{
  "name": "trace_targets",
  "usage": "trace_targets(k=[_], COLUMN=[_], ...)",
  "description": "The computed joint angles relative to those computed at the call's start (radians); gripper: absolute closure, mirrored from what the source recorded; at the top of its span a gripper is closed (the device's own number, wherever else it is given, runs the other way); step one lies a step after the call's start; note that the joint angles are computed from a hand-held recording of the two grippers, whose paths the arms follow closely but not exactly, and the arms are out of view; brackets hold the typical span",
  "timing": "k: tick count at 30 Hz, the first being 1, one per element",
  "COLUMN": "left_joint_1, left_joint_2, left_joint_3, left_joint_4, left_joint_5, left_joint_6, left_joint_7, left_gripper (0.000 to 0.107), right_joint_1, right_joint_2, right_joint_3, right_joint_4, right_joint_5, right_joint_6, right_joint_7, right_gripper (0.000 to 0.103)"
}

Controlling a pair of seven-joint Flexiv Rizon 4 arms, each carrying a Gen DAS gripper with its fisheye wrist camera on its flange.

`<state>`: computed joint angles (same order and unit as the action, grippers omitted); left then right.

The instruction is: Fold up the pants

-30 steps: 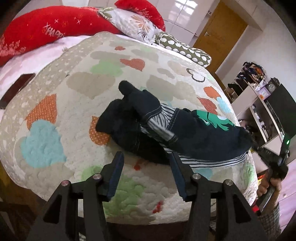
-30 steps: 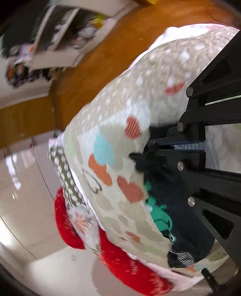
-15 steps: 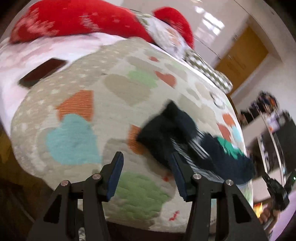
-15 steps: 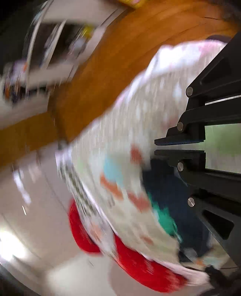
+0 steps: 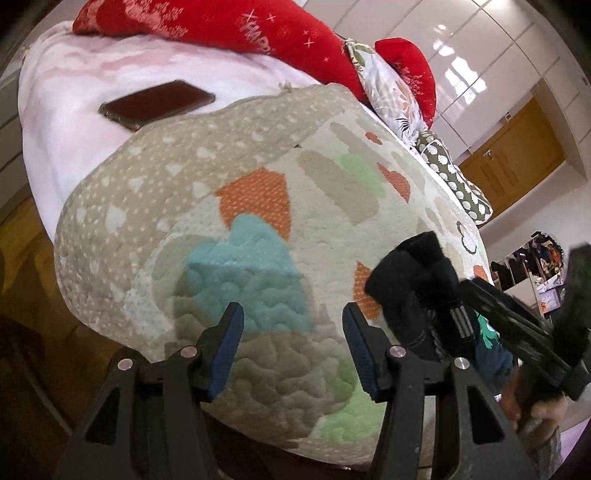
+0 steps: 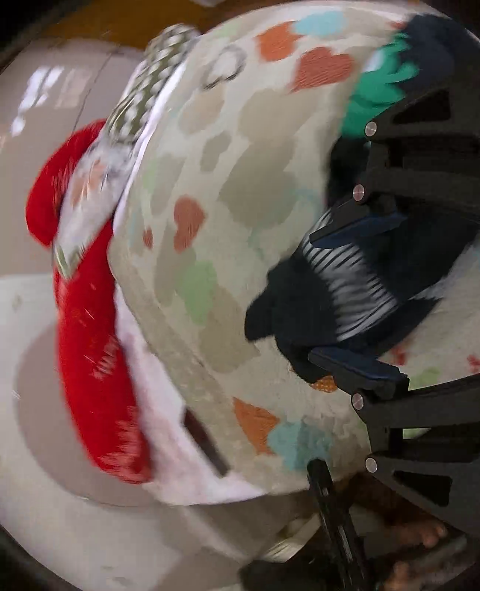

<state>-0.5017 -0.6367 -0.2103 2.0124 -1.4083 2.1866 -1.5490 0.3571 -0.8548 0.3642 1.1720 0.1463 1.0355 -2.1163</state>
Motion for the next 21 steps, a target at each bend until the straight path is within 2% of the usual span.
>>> trace_targets(k=[2,3,4,5,6,8,10,12,15,17,19,21], left_joint_1=[0.016,0.021,0.025,0.033,0.028,0.0,-0.008,-0.012,-0.023,-0.037,-0.049,-0.046], left_joint_2=[0.004,0.006,0.008,0.011,0.014,0.015,0.015,0.013,0.011,0.009,0.006,0.005], left_joint_3=[0.009,0.018,0.026,0.033,0.043,0.073,0.092,0.107,0.13,0.147,0.161,0.164], left_joint_4=[0.041,0.059,0.074,0.091,0.098,0.095,0.097,0.097,0.093,0.088,0.082,0.083], left_joint_5=[0.086,0.131,0.17,0.218,0.234,0.222,0.246,0.267,0.28,0.278,0.271,0.284], left_joint_6=[-0.013,-0.02,-0.024,-0.025,-0.027,-0.03,-0.038,-0.051,-0.074,-0.082,-0.09,-0.096], left_joint_7=[-0.09,-0.138,-0.179,-0.222,-0.238,-0.234,-0.254,-0.274,-0.292,-0.291,-0.28,-0.29], left_gripper=[0.052,0.052,0.052,0.052,0.052,0.052,0.052,0.052,0.052,0.052,0.052,0.052], right_joint_1=[0.07,0.116,0.134,0.141,0.127,0.076,0.044,0.008,-0.033,-0.024,-0.017,-0.011], right_joint_2=[-0.019,-0.029,-0.053,-0.067,-0.079,-0.085,-0.071,-0.046,-0.028,-0.026,-0.032,-0.052], right_joint_3=[-0.069,-0.132,-0.162,-0.171,-0.154,-0.083,-0.044,0.006,0.083,0.08,0.074,0.07], right_joint_4=[0.005,0.016,-0.005,-0.019,-0.048,-0.081,-0.075,-0.046,-0.022,-0.003,-0.001,-0.032], right_joint_5=[-0.067,-0.115,-0.158,-0.182,-0.182,-0.134,-0.095,-0.055,-0.007,0.007,0.016,0.021], right_joint_6=[0.042,0.078,0.084,0.07,0.038,0.017,0.046,0.083,0.045,0.019,-0.037,-0.156], right_joint_7=[0.03,0.068,0.102,0.126,0.147,0.169,0.162,0.124,0.03,-0.003,-0.017,-0.032], right_gripper=[0.043,0.046,0.057,0.092,0.095,0.095,0.095,0.095,0.092,0.09,0.079,0.053])
